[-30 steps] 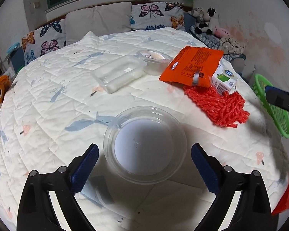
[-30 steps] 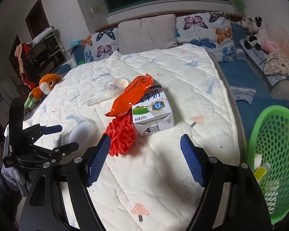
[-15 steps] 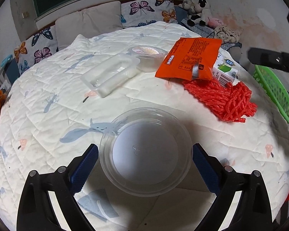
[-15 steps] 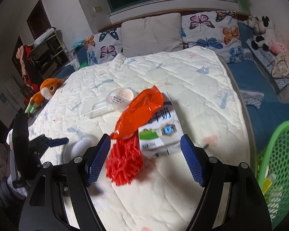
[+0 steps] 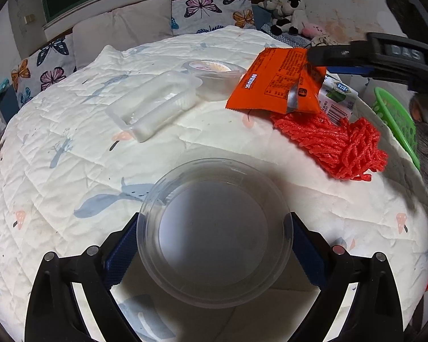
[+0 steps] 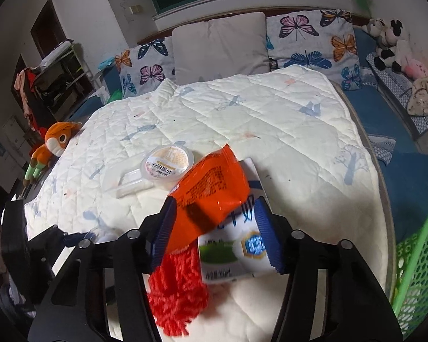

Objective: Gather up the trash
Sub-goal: 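Grasp the clear round bowl with the left tool while the right tool grasps the orange wrapper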

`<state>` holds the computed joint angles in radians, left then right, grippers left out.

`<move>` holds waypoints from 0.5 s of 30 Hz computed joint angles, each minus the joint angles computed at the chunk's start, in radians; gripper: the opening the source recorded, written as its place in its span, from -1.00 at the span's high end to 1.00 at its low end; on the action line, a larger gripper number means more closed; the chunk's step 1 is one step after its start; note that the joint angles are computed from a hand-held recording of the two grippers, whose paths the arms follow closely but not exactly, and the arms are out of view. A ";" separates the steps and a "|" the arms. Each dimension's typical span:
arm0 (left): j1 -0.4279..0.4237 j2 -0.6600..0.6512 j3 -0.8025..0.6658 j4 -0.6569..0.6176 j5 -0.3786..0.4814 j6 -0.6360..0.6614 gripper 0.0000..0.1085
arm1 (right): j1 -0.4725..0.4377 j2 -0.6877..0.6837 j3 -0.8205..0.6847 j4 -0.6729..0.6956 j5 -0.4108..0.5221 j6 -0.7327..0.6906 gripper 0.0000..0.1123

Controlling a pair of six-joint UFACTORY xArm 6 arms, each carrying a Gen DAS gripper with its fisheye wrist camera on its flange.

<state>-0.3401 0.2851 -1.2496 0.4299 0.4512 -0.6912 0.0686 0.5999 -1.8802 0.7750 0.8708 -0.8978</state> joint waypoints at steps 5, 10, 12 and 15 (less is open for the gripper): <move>0.003 0.000 0.006 0.017 -0.021 -0.012 -0.67 | 0.010 0.041 -0.048 -0.026 -0.003 0.032 0.23; 0.002 -0.007 0.017 0.062 -0.032 -0.050 -0.66 | 0.011 0.051 -0.055 -0.016 -0.009 0.029 0.51; 0.001 -0.010 0.019 0.076 -0.034 -0.063 -0.66 | 0.011 0.035 -0.030 -0.001 -0.024 0.009 0.60; 0.000 -0.025 0.030 0.100 -0.038 -0.088 -0.65 | 0.010 0.003 0.014 0.023 -0.038 -0.023 0.65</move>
<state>-0.3399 0.2603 -1.2198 0.5301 0.4127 -0.7794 0.0781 0.6029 -1.8662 0.7981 0.8333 -0.9211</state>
